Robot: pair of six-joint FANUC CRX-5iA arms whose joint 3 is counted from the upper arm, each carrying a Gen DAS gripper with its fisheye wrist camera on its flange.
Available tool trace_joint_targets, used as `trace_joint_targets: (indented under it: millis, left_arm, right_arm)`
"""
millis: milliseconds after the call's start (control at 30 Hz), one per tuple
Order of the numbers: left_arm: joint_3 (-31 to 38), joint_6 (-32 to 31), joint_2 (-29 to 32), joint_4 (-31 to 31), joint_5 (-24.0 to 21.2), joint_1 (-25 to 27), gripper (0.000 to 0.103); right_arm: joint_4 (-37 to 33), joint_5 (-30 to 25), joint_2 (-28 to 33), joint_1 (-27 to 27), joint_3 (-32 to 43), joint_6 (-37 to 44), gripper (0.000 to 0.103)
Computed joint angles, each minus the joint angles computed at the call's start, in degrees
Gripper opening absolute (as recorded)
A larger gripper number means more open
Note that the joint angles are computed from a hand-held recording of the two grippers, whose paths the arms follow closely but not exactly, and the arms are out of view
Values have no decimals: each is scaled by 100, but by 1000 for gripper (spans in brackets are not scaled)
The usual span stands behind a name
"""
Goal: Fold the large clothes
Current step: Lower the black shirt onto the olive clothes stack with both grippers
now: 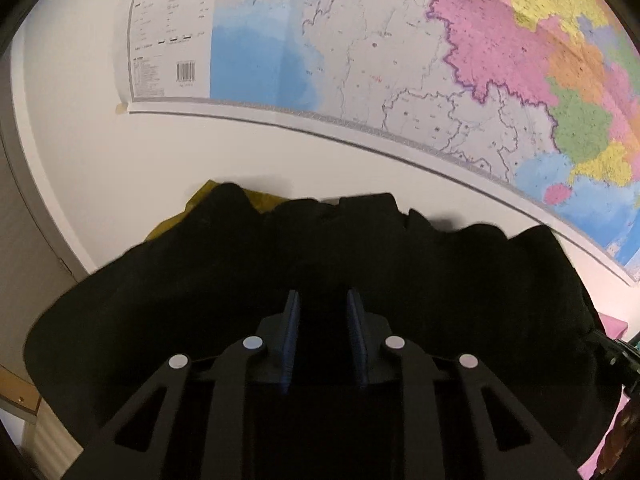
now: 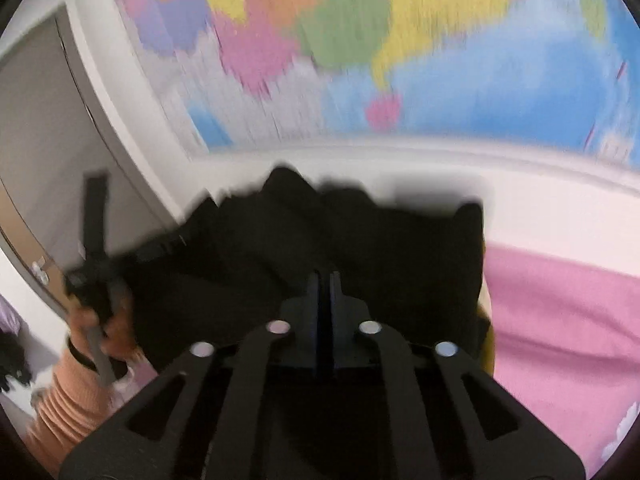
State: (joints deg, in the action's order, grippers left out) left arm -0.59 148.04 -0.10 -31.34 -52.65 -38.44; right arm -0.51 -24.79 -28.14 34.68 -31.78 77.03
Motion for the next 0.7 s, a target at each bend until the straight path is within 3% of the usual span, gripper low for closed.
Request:
trace_joint_targets:
  millis: [33,67,100,133,200,400,500,567,633,700]
  left_arm:
    - [-1,99,-9,-128,-47,-75,23]
    - [28,243,-6,-314,-119,-186,33]
    - [103,428,9,-593,-318,-380,42]
    - [187,614,36,-850,-536,-551,56]
    - [270,997,54,-1470,-896,-967,59]
    - [263,1254,56,-1877,-1243,-1499,69]
    - [284,1176,144,-1911,-1330,-1612,72]
    - [240,1081,150,-1744,-1272,-1541,73]
    - [224,997,161,-1502,-1306,-1435,73]
    - [237,1075,153,-1567,-1402,-1501,73]
  right_arm:
    - [-233,-14,-48,-56,25,228,17]
    - [-325,-6,-164,-86,-14,316,20]
    - [-175,38,-235,-61,-86,180,31]
    - [1,84,-367,-22,-195,36,36]
    - [-284,-1,-591,-75,-201,375,40]
    - [140,62,-943,38,-613,154,42]
    - [-1468,-624,-384,-621,37,1528,38]
    - [-2060,-853,-225,-906,188,1997,38]
    - [-1953,-741,-331,-828,48,1906,37]
    - [-1251,-444,-629,-465,-309,1235,39]
